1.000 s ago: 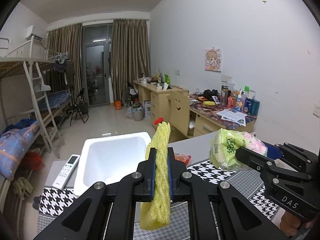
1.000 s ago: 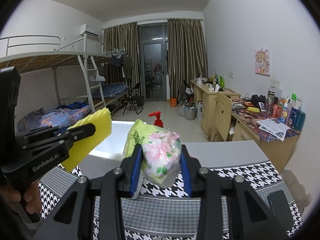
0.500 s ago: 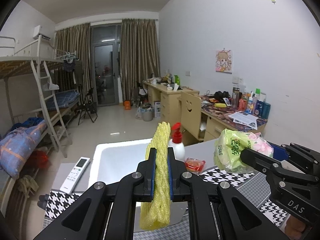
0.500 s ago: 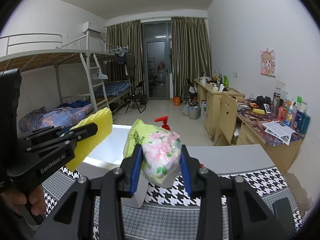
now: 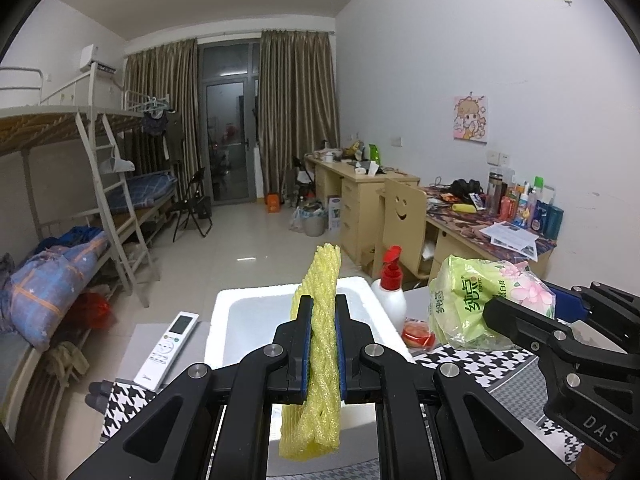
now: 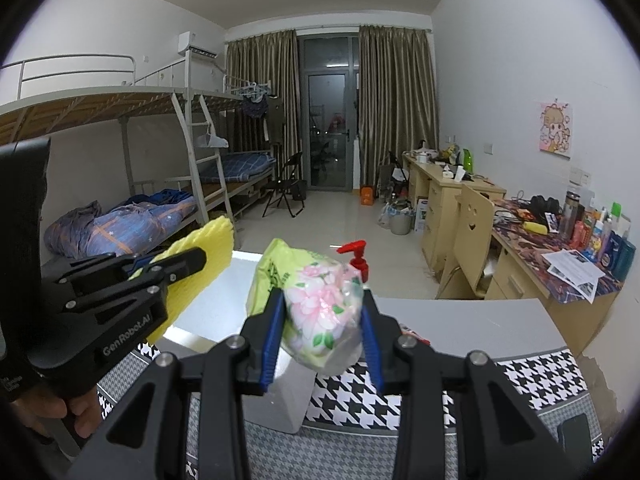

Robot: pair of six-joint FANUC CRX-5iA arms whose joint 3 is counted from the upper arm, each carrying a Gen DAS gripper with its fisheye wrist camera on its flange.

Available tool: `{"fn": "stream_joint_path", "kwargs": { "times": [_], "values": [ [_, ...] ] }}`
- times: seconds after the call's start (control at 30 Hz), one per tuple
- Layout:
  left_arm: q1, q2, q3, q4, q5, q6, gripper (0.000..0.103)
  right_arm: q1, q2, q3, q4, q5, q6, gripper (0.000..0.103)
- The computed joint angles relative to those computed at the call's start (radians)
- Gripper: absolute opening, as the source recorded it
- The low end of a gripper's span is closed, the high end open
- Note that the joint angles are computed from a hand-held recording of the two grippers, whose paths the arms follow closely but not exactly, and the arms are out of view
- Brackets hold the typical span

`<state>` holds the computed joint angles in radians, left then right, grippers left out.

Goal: Organize soft objects
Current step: 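Carry the sleeve and the tissue pack over the white foam box with both tools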

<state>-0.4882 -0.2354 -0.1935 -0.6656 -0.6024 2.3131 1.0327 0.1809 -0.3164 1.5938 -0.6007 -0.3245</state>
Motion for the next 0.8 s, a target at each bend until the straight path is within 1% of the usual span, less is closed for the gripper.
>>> {"fn": "stream_joint_path", "kwargs": {
  "times": [0.13,0.2,0.43,0.5,0.6,0.63,0.7,0.73,0.77,0.8],
  "values": [
    [0.023,0.012,0.005,0.018,-0.001,-0.012,0.010,-0.001,0.013,0.020,-0.011,0.007,0.021,0.041],
    [0.041,0.019,0.004,0.046,0.007,-0.035,0.010,-0.002,0.021,0.033,-0.026,0.017,0.034,0.041],
    [0.111,0.030,-0.026,0.188,0.084,-0.172,0.010,-0.007,0.049,0.067,-0.074,0.030,0.078,0.041],
    [0.136,0.032,-0.040,0.247,0.104,-0.220,0.010,-0.006,0.055,0.076,-0.088,0.026,0.089,0.041],
    [0.147,0.041,-0.040,0.251,0.108,-0.226,0.010,-0.003,0.061,0.085,-0.102,0.020,0.101,0.041],
    [0.152,0.045,-0.041,0.263,0.110,-0.245,0.011,-0.003,0.063,0.087,-0.102,0.020,0.103,0.041],
    [0.166,0.055,-0.043,0.304,0.109,-0.284,0.018,0.000,0.069,0.096,-0.110,0.014,0.115,0.041],
    [0.166,0.059,-0.040,0.305,0.102,-0.278,0.032,0.002,0.072,0.100,-0.114,0.012,0.118,0.041],
    [0.162,0.062,-0.032,0.281,0.090,-0.250,0.051,0.002,0.074,0.103,-0.118,0.012,0.122,0.041],
    [0.151,0.063,-0.024,0.239,0.078,-0.205,0.060,0.001,0.076,0.104,-0.118,0.014,0.122,0.041]
  ]
}}
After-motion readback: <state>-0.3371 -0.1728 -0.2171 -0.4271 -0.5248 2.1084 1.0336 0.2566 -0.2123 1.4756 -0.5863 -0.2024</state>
